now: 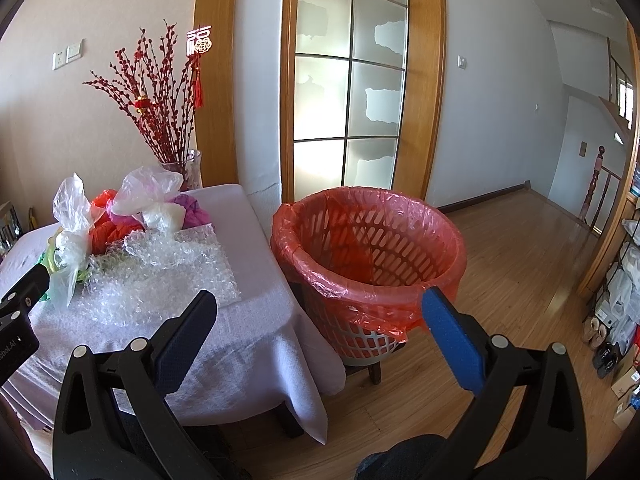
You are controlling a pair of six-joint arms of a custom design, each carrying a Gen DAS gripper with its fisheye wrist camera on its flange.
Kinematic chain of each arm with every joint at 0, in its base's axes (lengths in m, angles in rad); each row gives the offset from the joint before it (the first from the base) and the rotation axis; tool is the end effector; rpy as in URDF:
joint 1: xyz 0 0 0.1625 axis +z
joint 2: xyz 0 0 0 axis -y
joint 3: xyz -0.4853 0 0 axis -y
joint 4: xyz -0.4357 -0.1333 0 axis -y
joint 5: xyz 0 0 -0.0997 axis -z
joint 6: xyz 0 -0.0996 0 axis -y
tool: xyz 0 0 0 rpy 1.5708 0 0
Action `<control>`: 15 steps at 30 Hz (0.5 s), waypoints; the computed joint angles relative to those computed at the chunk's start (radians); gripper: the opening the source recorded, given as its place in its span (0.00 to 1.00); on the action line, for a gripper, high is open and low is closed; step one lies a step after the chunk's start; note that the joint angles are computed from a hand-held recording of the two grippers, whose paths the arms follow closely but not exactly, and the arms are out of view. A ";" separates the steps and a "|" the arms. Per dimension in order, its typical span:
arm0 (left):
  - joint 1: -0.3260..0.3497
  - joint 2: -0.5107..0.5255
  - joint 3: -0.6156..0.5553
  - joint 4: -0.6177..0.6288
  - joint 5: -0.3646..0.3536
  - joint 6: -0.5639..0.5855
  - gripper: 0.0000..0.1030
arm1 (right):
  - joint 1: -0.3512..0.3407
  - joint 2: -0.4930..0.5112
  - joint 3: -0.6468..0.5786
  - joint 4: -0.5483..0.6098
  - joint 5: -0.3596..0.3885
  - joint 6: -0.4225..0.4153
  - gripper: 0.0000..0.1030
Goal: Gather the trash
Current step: 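Grasp the clear plastic bag with the left tool while the right tool grasps the bubble wrap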
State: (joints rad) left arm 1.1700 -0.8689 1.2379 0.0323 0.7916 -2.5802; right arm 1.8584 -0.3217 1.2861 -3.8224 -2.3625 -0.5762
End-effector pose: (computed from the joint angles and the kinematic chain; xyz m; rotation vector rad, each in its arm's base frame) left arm -0.1039 -0.7662 0.2565 0.4418 2.0161 -1.2486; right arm 0.2879 -0.7531 0.0341 0.2518 -1.9545 1.2829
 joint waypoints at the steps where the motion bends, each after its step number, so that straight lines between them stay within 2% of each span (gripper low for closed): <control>1: 0.003 -0.001 -0.002 -0.009 -0.007 0.005 0.96 | -0.001 0.002 -0.003 0.009 0.006 0.005 0.98; 8: 0.043 -0.002 -0.051 -0.028 -0.077 -0.003 0.96 | -0.010 0.020 -0.056 0.148 0.090 0.054 0.98; 12: 0.065 -0.005 -0.076 -0.029 -0.094 -0.003 0.96 | -0.018 0.045 -0.123 0.295 0.160 0.107 0.98; 15: 0.078 -0.008 -0.083 -0.040 -0.103 0.007 0.96 | -0.020 0.087 -0.198 0.387 0.199 0.104 0.92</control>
